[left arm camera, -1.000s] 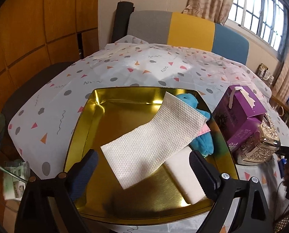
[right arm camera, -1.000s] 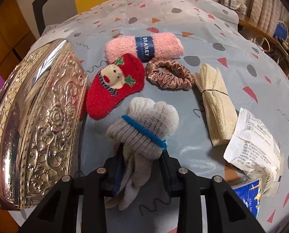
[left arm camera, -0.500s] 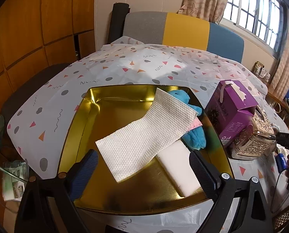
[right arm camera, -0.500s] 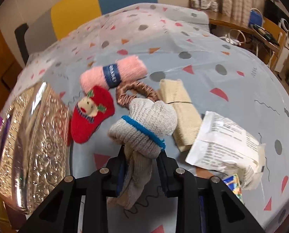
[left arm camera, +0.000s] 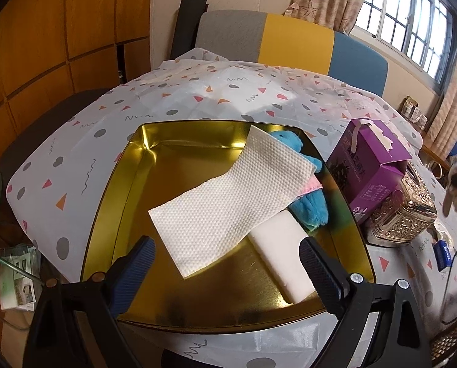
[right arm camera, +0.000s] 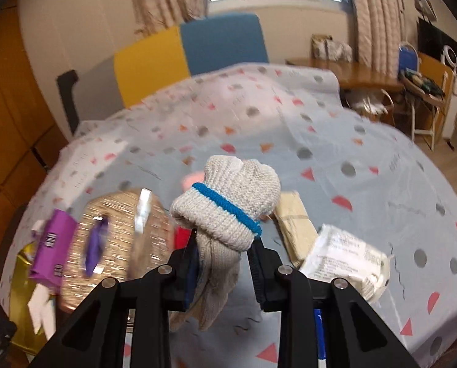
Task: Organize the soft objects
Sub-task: 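Lift the grey knit glove with the right tool and carry it over the gold tray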
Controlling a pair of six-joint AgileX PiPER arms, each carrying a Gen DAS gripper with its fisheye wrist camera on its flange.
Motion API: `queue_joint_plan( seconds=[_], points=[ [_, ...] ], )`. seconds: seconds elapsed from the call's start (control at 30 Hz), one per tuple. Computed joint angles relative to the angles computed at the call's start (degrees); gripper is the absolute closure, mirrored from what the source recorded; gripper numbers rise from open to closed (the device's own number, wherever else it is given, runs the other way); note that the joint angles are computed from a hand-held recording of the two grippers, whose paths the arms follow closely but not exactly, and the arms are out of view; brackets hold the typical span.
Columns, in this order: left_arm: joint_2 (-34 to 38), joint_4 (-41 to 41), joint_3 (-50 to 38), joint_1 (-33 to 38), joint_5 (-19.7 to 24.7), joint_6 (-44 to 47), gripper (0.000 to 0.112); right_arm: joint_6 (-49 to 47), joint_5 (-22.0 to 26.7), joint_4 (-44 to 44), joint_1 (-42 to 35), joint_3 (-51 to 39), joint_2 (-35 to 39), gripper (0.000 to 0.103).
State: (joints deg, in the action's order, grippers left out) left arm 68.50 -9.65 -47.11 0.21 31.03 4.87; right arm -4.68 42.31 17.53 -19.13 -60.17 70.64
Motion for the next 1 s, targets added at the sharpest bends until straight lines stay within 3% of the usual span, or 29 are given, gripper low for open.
queue_joint_plan(
  seconds=[0.23,0.43,0.77,1.0],
  points=[
    [-0.2,-1.55,0.32,1.7,-0.17,1.72,0.017,2.95,1.43,-1.2,9.34,-4.0,-3.71,0.074],
    [-0.16,-2.6,0.25,2.95,-0.14,2.9,0.017,9.82,0.48,-8.52,25.13,-6.45,-4.57,0.074],
    [0.2,-6.7,0.57,7.11,0.22,7.23,0.017,17.64,0.28,-15.56,47.29,-11.56,1.91,0.074],
    [0.51,-10.22,0.69,11.71,0.3,11.11,0.017,18.53,2.72,-15.65,55.01,-16.67,13.23,0.074]
  ],
)
